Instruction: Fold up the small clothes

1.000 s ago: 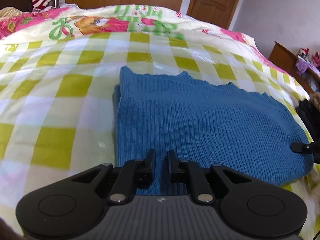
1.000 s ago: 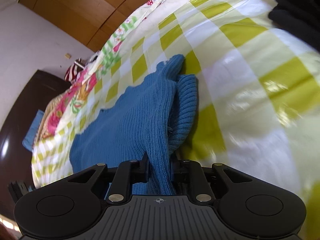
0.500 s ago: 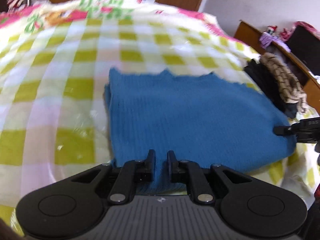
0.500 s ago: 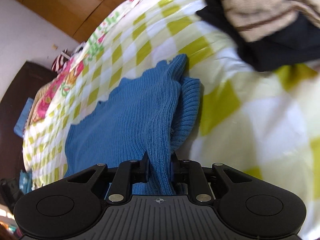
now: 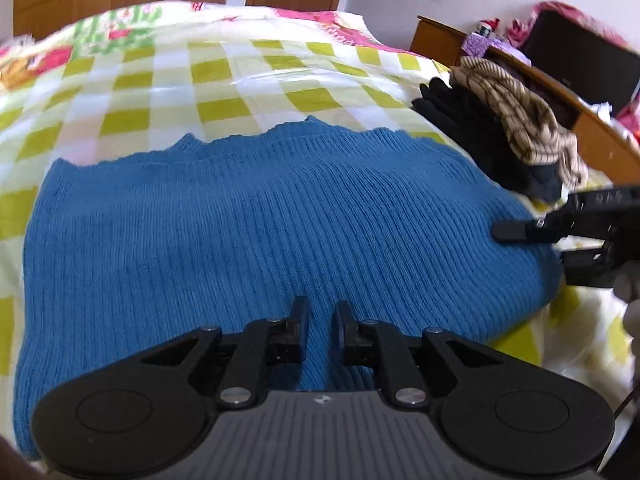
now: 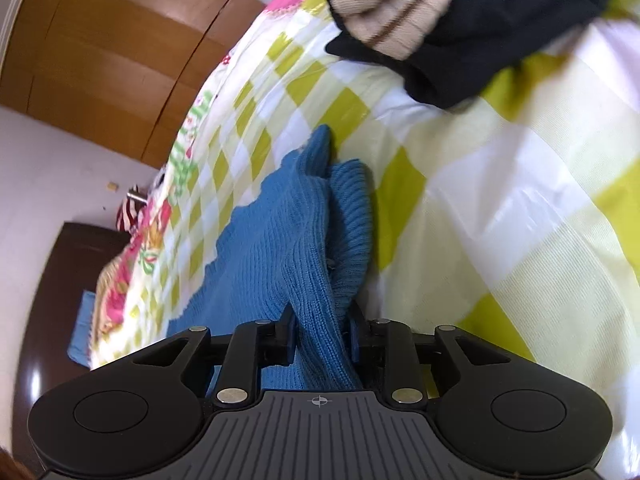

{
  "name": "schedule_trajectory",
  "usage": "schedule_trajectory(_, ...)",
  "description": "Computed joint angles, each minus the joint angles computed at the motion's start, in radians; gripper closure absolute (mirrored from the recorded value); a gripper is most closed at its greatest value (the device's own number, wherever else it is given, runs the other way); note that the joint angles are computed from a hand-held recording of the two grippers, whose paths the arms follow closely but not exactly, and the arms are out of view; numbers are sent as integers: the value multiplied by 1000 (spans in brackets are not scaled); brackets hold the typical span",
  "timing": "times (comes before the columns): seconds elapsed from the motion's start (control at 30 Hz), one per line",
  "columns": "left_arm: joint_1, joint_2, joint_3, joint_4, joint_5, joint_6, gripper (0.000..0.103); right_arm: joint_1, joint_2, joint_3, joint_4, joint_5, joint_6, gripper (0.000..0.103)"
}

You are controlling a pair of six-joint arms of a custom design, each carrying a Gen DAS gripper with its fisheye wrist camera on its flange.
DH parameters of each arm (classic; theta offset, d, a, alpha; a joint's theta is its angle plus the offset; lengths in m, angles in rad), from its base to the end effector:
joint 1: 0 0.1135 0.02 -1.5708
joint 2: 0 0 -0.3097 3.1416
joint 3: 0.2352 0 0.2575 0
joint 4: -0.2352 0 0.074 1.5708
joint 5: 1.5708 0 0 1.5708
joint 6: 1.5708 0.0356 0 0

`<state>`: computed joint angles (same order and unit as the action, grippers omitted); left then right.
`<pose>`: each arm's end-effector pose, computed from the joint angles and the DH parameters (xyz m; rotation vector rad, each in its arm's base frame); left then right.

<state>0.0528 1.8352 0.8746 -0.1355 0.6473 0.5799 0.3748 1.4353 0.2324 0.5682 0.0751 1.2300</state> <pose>0.3411 -0.0035 0.1505 0.8256 2.3007 -0.5934 0.1986 0.0753 0.1434 1.0040 2.0966 0.7841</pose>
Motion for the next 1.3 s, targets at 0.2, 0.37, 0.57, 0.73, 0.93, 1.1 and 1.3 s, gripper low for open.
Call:
schedule_trajectory(0.2, 14, -22, 16, -52, 1, -70, 74, 32, -46, 18, -91, 64, 12, 73)
schedule_trajectory(0.37, -12, -47, -16, -10, -42, -85, 74, 21, -9, 30, -75, 56, -37, 73)
schedule_trajectory(0.57, -7, -48, -33, 23, -23, -87, 74, 44, 29, -10, 30, 107, 47, 73)
schedule_trajectory(0.73, 3, -12, -38, 55, 14, -44, 73, 77, -3, -20, 4, 193, 34, 74)
schedule_trajectory(0.93, 45, 29, 5, -8, 96, -60, 73, 43, 12, 112, -180, 228, -152, 64)
schedule_trajectory(1.1, 43, 30, 9, -17, 99, -65, 73, -53, 80, 117, -99, 76, -227, 64)
schedule_trajectory(1.3, 17, 10, 12, -20, 57, -66, 72, -162, 100, -23, 170, -131, -190, 66)
